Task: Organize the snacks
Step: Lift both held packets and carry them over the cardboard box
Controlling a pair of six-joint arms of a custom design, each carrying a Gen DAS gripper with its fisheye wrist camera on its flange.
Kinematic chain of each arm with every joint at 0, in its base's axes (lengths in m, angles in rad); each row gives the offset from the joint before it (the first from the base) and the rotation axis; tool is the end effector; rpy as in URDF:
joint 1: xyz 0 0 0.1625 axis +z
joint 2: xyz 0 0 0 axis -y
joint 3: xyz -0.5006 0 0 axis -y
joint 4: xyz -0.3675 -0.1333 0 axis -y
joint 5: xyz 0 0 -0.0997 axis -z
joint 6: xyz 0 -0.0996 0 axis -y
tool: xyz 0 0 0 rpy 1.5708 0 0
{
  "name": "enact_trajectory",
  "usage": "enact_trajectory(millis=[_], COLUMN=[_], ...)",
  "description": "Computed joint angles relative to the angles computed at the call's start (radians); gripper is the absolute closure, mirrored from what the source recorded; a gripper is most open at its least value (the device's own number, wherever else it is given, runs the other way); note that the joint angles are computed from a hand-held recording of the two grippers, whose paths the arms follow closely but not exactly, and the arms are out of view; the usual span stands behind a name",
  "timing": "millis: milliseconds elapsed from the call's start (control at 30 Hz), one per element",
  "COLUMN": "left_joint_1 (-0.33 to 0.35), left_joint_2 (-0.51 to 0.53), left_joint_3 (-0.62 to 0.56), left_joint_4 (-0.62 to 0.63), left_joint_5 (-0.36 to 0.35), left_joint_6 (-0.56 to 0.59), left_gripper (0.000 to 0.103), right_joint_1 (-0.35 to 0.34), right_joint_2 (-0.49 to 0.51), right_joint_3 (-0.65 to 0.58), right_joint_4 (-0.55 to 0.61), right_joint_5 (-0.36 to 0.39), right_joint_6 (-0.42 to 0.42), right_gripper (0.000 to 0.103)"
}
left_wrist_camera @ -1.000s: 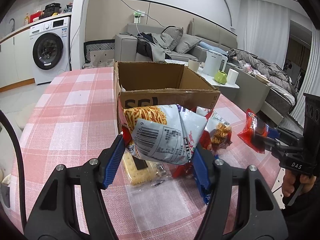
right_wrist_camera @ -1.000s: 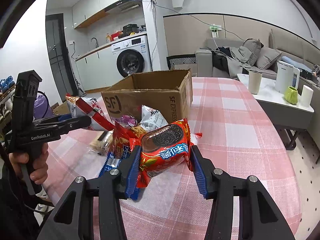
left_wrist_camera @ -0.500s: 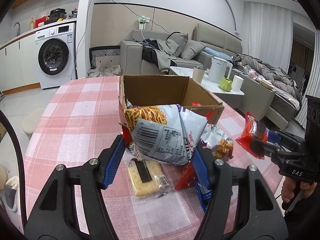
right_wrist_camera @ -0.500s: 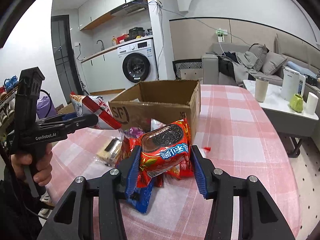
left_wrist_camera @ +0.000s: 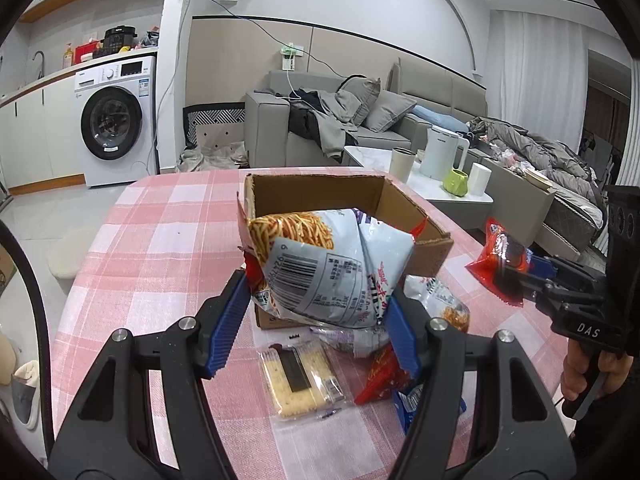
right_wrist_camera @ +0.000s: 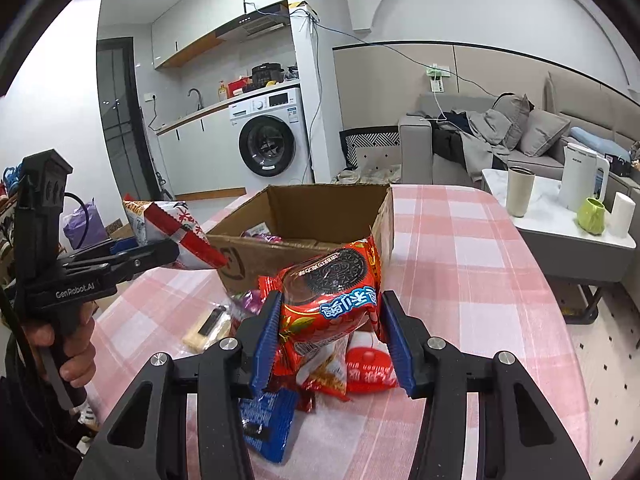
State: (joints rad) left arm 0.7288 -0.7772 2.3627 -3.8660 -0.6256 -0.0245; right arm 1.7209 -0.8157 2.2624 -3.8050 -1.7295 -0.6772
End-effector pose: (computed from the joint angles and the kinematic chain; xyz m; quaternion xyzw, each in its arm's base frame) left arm -0.2044 -0.4694 0.1668 0.1867 0.8290 -0.4600 0.2575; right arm 0.1953 -0.5051 0.1636 0.3422 -0.8552 0.3502 0.1703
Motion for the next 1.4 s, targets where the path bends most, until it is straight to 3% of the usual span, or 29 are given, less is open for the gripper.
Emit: enact_trajectory(millis=[667, 1400], left_joint_1=[0.028, 0.1], left_joint_2=[0.001, 0.053], left_joint_3=[-0.061, -0.211], left_joint_4=[0.026, 0.065], left_joint_5=[-0.005, -0.033], left_joint_6=[0.012, 0.093], left_gripper=[0.041, 0.04], right_joint_1=[0.034, 0.057], right_joint_2=[0.036, 0.093], right_joint_3=[-0.138, -0.234], right_joint_4=[0.114, 0.171], right_joint_5=[-0.013, -0.056], right_joint_6=[0.029, 0.052], right_gripper=[0.053, 0.053])
